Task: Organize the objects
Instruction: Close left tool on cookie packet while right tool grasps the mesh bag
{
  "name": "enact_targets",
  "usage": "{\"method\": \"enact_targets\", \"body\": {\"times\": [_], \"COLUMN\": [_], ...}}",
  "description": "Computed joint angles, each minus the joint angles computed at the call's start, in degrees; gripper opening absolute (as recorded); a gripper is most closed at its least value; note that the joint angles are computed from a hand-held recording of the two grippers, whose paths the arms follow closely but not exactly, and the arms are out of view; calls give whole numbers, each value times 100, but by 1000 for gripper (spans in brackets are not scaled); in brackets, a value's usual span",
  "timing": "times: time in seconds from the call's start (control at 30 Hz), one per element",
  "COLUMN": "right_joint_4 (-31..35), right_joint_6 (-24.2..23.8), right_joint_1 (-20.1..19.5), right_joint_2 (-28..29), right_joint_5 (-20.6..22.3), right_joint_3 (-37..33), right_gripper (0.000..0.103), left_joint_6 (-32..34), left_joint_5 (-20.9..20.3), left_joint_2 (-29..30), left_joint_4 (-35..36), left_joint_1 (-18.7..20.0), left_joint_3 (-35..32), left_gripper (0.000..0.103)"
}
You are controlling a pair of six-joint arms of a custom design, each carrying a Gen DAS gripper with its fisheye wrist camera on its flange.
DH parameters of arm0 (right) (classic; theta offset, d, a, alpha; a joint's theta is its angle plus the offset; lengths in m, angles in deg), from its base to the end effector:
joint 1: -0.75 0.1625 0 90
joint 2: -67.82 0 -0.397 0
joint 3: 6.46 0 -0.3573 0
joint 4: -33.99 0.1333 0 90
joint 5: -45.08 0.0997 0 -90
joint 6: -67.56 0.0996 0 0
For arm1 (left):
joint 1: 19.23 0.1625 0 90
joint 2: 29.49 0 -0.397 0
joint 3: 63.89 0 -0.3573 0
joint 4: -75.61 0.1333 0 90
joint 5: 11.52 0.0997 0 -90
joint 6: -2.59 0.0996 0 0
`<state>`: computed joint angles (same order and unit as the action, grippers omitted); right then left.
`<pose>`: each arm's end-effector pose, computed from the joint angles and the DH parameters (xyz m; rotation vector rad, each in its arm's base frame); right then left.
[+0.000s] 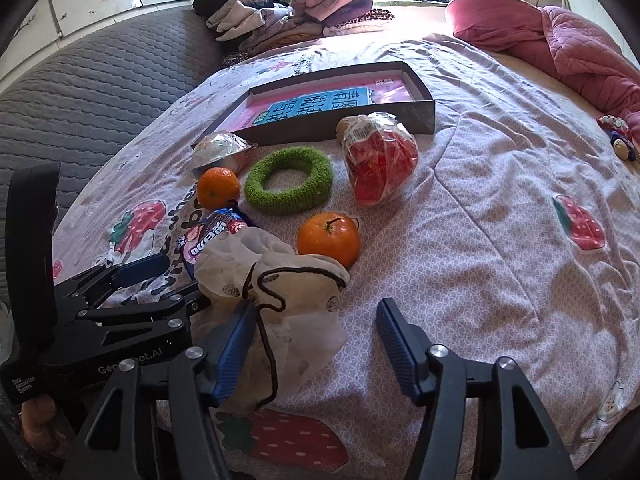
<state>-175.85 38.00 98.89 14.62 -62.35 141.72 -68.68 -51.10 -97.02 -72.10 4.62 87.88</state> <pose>0.1502 -0.3192 0.0801 0.7919 -2.6042 0.5117 -0.1423 -0.2926 0.0726 0.1515 2.2968 -0.8077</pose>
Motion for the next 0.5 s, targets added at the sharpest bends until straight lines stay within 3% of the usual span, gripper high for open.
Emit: {"method": "enact_targets", "body": {"times": [0.1, 0.3, 0.37, 0.43, 0.47, 0.5], "right_joint_4": [-36, -184, -206, -239, -272, -289], "right_joint_6": [-149, -347, -403, -437, -462, -480], "right_joint_1": [-37, -36, -50, -55, -53, -44], "right_joint_2": [33, 71, 60, 40, 37, 32], "right_joint_5": [133, 270, 308, 351, 369, 379], "right_joint_3": [49, 137, 161, 182, 191, 194], "right_gripper": [35, 21, 19, 18, 18, 17], "left_joint_6": [231, 775, 966, 1061, 1125, 1108], "left_joint_5": [25, 11, 22, 14, -5, 8], "left_joint_2": [134, 334, 416, 460, 492, 487], "left_joint_4": [-221, -1065, -1370, -1536, -1698, -1713], "left_joint_1": [85, 278, 288, 295, 309, 294], "left_joint_3": [-54, -22, 10, 29, 49, 64], "left_gripper": [82, 80, 67, 64, 54, 54]}}
